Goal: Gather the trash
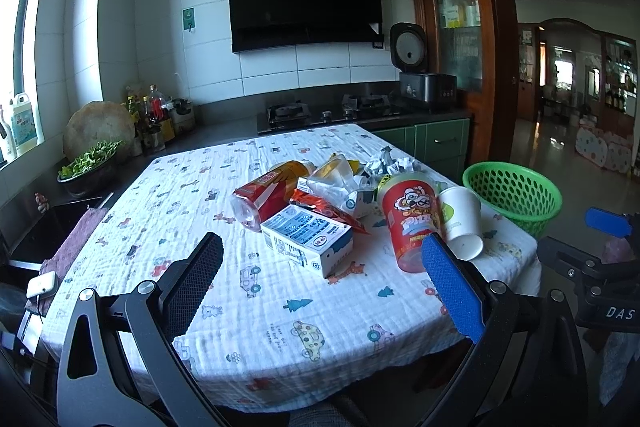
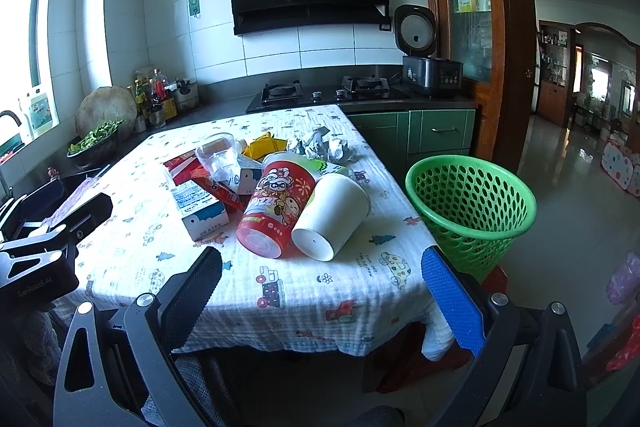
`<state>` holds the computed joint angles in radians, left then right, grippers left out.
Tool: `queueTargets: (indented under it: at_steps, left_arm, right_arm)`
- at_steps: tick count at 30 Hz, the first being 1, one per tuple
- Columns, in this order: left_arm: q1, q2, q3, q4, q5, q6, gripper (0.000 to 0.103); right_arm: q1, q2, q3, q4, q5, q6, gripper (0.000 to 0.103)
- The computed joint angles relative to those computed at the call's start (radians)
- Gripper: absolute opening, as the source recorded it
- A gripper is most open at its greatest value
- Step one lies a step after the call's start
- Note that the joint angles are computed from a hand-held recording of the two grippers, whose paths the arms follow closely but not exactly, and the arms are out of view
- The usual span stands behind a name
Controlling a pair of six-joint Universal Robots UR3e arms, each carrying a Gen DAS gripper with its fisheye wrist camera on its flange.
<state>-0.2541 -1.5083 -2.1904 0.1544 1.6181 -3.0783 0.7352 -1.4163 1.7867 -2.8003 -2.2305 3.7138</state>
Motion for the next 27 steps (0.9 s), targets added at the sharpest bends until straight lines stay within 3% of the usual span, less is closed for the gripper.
queueTargets:
  at_steps: [27]
  left_arm:
    - [0.054, -0.113, 0.113, -0.073, -0.056, 0.002, 0.098]
  right_arm:
    - [-0.100, 0.049, -0.057, 0.066, 0.098, -0.027, 0.097]
